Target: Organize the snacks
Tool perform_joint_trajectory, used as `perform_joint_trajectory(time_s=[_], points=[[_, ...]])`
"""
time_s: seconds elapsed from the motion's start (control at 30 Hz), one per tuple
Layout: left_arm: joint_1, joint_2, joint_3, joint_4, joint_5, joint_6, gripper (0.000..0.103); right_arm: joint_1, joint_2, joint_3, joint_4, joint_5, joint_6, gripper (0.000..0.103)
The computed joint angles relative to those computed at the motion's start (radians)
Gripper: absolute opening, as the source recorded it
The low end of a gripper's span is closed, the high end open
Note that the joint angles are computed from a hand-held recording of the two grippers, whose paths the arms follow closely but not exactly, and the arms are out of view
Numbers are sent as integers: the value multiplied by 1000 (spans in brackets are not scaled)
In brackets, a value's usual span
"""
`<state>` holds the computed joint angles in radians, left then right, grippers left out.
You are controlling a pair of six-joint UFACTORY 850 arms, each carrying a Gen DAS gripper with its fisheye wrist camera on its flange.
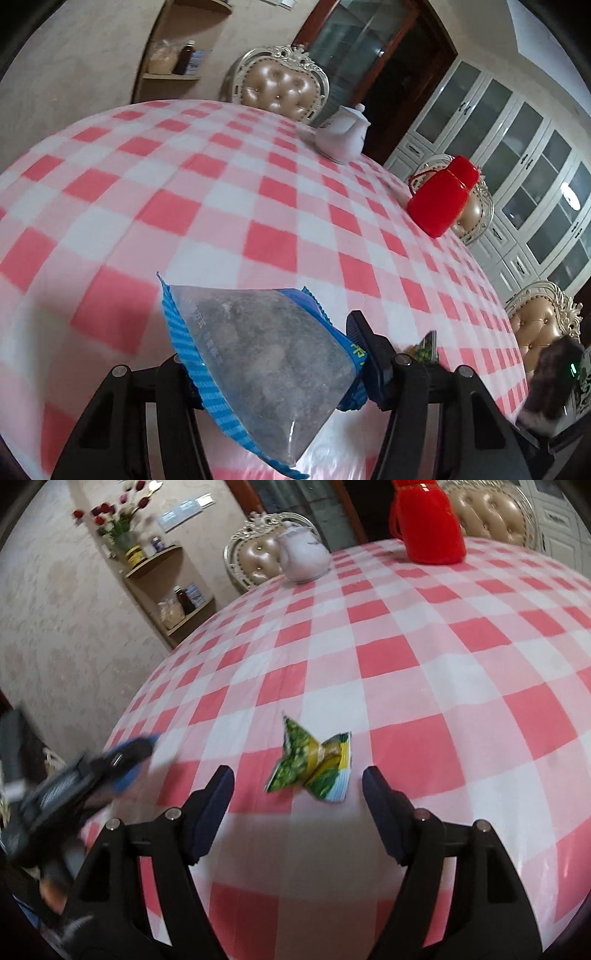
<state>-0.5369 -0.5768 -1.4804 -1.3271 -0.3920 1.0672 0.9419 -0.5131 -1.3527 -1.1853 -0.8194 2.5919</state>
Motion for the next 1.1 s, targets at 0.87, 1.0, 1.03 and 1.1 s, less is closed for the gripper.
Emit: perform_joint_trajectory(time_s=[0.87, 1.0, 1.03, 1.1], points=[[-50, 35, 47, 74, 63, 63, 62, 153, 20, 28, -199, -70, 389, 34], [-49, 88, 133, -4, 146, 125, 62, 145, -1, -9, -219, -36, 326, 34], [-47, 110, 167, -32, 172, 144, 61, 143, 0, -6, -223, -33, 330, 34], [-40, 131, 202, -79, 183, 171, 61, 143, 7, 7, -228, -33, 349, 34]])
